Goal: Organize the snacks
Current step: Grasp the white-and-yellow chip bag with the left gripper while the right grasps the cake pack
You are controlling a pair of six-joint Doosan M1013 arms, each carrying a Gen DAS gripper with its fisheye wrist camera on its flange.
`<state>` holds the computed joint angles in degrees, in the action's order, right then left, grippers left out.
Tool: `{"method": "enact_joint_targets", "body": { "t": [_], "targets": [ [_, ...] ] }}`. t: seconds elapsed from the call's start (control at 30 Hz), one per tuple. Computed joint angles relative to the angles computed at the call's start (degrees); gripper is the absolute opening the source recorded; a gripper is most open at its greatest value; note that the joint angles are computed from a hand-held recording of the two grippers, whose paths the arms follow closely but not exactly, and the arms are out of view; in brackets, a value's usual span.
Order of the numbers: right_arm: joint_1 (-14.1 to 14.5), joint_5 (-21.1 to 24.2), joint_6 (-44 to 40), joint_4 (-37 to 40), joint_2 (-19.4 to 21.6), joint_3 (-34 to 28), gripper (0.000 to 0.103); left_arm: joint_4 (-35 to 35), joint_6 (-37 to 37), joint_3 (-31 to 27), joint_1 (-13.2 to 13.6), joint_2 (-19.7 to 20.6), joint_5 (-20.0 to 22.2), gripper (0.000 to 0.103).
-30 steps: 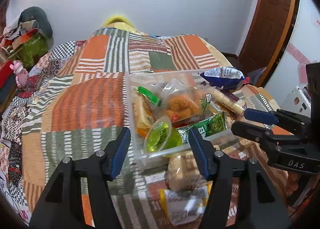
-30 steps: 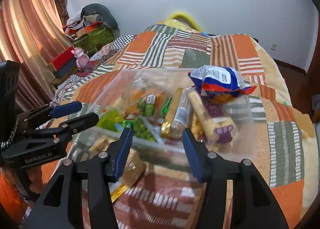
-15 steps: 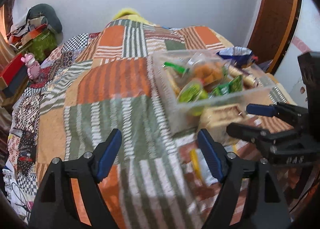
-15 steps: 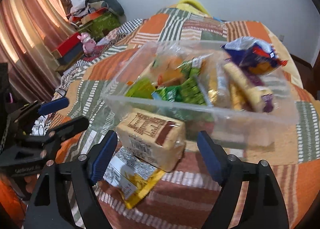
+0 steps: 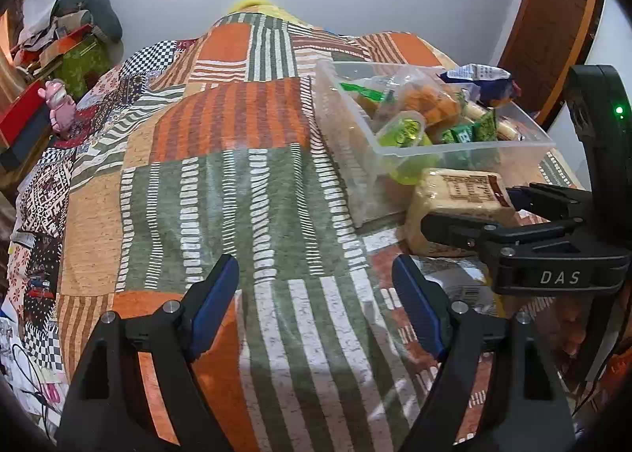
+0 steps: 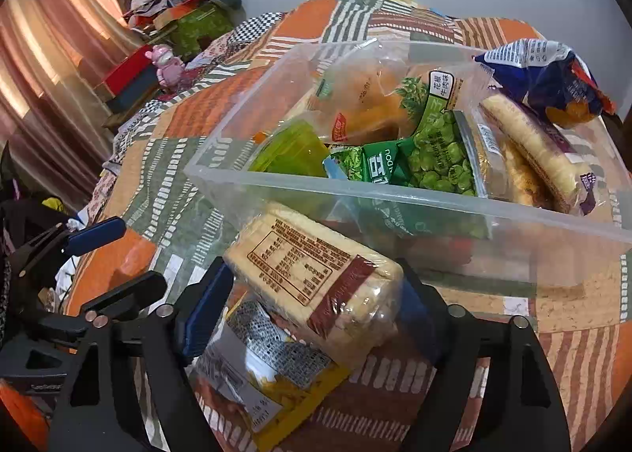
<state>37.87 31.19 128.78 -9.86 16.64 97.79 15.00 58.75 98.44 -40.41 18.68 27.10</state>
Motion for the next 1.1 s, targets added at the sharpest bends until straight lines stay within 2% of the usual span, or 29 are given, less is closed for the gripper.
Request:
{"method": "enact_joint_targets", "body": {
  "t": [0.2,0.4,0.63,0.73,0.87,0.93,1.0,1.1],
  "targets": [
    [-0.45,-1.76,-6.78,4.8,-2.17,2.46,0.047,-2.45,2.01,-0.56,-0.96,0.01,0.45,0.081],
    [0.05,-4.37,-4.25,1.02,-4.99,5.46,0.035,-5.79,4.89,-1.51,-2.19,0.18,1.12,0.084],
    [-0.14,-5.34,6.68,-8.3,-9.07,9.65,0.034,-13.02,11.21,-3.17,-3.23,1.74,3.13,0.092],
    [0.17,-4.2,12.15,-13.67,-10.3,10.82,0.034,-13.43,10.94,-4.13,-3.63,3.18,4.9,0.092],
    [-0.07,-4.27,14.24,-14.76,-11.56,12.38,0.034,-15.76,12.24,-5.52,-3.83,5.28,7.35,0.092],
    [-0.08,-4.58,15.72,-15.63,-11.98,12.93,0.034,-14.92,11.13,-5.13,-4.27,5.55,6.14,0.092],
    [-0.15,-4.98,16.75,-16.3,-12.27,13.24,0.034,-14.25,10.87,-4.52,-4.6,5.22,4.51,0.076],
    [-0.39,-5.97,18.1,-17.58,-12.96,13.74,0.034,-11.71,9.72,-4.45,-5.29,4.8,4.25,0.064]
  ]
}}
